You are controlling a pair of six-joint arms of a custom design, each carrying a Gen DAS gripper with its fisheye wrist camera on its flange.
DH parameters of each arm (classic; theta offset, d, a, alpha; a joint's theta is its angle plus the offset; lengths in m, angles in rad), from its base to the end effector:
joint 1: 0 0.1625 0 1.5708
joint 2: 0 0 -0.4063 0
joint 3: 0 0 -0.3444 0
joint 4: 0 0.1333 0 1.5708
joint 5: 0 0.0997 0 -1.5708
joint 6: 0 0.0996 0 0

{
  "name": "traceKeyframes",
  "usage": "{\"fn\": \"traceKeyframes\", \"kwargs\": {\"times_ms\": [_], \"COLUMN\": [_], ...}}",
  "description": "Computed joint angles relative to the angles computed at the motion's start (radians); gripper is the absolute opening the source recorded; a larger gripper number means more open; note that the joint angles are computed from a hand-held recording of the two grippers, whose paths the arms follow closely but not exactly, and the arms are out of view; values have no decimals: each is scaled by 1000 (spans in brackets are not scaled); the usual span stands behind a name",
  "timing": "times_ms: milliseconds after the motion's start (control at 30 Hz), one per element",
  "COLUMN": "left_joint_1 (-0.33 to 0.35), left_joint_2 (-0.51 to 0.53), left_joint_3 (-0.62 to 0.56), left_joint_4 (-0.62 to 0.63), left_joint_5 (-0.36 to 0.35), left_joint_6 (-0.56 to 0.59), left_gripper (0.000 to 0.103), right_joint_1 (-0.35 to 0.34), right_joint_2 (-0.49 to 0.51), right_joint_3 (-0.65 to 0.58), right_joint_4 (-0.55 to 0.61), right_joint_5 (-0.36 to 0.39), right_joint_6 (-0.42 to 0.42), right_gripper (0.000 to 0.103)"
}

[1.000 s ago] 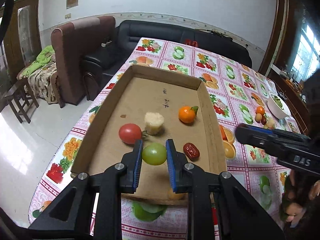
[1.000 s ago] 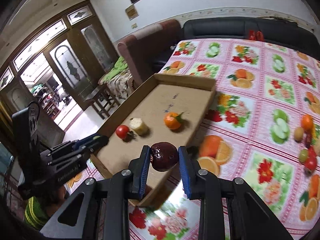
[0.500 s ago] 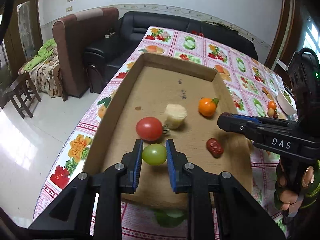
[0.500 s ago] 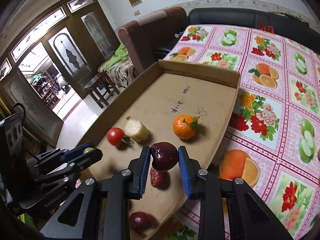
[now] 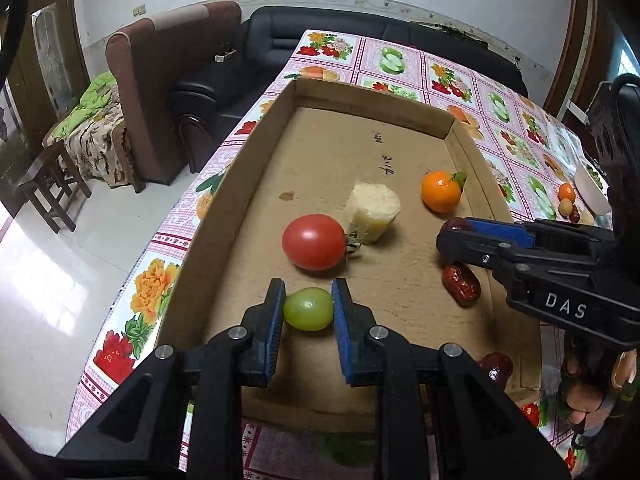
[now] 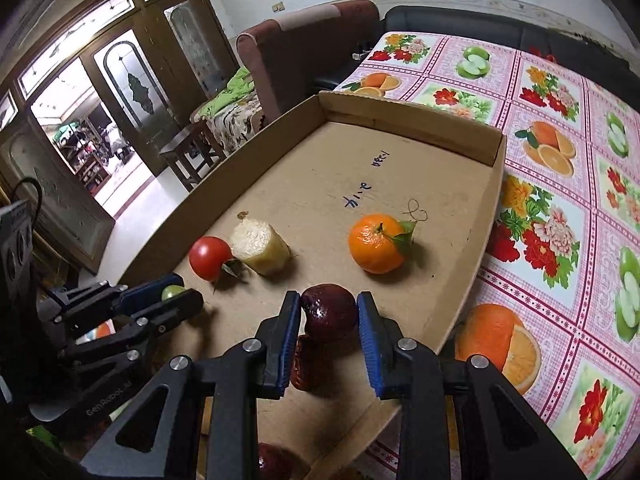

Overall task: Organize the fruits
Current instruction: 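Lower both fruits into the box and open both tools, then withdraw both open tools from the box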

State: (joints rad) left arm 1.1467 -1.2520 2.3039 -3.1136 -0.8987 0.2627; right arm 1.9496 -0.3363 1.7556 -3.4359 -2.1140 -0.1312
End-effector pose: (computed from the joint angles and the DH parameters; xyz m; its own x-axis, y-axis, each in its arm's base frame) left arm 0.0040 -0.4657 0.2275 -0.7111 0.2614 -0.6527 0.5670 0.7621 -0.3127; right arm 0.2839 -0.4921 -0.0778 -0.8266 -0.2182 0.5188 -0.4456 0.8168 -0.3665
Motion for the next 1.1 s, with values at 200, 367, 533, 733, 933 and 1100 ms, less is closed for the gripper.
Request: {"fn": "traceKeyframes", "kwargs": {"times_ms": [200, 367, 533, 733, 933, 1100], "left_joint_1": [-18, -66, -130, -275, -365, -449], "left_joint_2": [-8, -26, -53, -20, -14, 8], "left_joint_3": [14, 45, 104, 181, 201, 233], "left_joint_4": [-10, -11, -85, -186, -118, -97], "left_joint_5": [5, 63, 84, 224, 204, 164], "left_joint_6": [-9, -56, -100, -179, -285, -360], "left_gripper": [49, 63, 66, 81, 85, 85], "right_joint_1": [3, 12, 30, 40, 38, 49], "right_joint_2": [-9, -44, -114, -193, -254, -275], "right_joint_3": [9, 60, 173, 332, 493, 605], "right_joint_4": [8, -36, -156, -296, -433, -551], "right_joint_5": [4, 22, 30, 1, -65, -144], "right_joint_6": [7, 14, 33, 71, 119, 163], "right_gripper": [32, 33, 39, 42, 48, 49]}}
